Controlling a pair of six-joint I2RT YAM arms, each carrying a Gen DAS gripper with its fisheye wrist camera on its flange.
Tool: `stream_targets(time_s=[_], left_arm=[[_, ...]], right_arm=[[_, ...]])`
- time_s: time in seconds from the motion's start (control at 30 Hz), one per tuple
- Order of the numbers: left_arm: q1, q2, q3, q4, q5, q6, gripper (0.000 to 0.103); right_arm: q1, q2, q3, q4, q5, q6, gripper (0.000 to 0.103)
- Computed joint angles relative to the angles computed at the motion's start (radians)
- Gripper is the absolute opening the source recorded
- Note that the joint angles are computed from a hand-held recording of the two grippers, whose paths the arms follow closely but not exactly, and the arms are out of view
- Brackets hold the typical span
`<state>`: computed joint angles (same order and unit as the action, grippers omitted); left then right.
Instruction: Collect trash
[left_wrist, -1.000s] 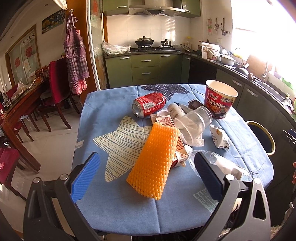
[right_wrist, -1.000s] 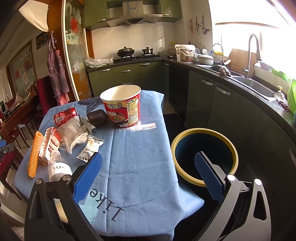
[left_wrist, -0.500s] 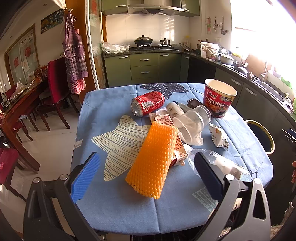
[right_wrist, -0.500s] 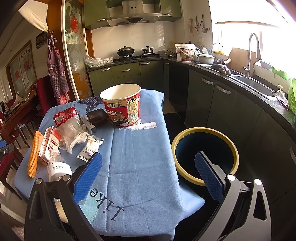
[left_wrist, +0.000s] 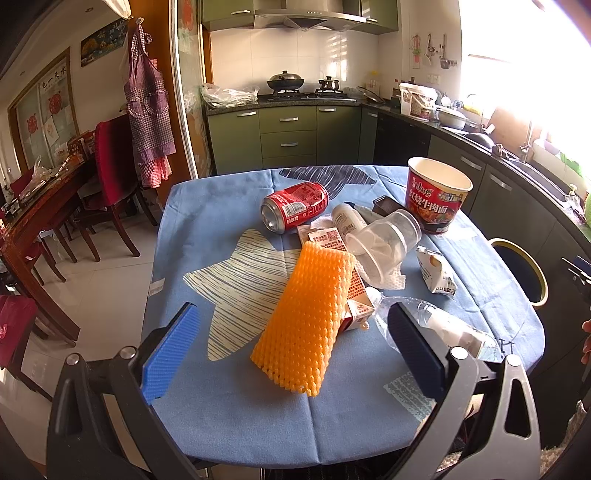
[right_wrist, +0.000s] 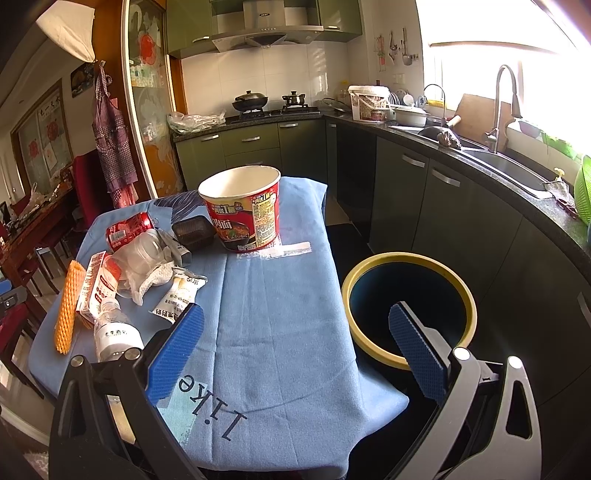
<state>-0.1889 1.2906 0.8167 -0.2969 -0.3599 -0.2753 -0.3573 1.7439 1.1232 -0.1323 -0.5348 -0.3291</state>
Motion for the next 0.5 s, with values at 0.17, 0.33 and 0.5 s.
stream_targets(time_s=[0.17, 0.33, 0.5], left_arm=[[0.000, -0.001, 0.000, -0.002, 0.003, -0.001, 0.097], [0.010, 0.012, 0.015, -0.008, 0.032, 0.012, 0.097], [0.033, 0.065, 0.083, -0.022, 0.068, 0.055, 0.097]], right_arm=[[0.000, 0.001, 0.000, -0.005, 0.002, -0.003, 0.099], [0.008, 0.025, 0.040, -0.038, 0.003, -0.014, 0.099], [0.035, 0.144, 0.291, -0.248, -0.030, -0.059, 0.099]])
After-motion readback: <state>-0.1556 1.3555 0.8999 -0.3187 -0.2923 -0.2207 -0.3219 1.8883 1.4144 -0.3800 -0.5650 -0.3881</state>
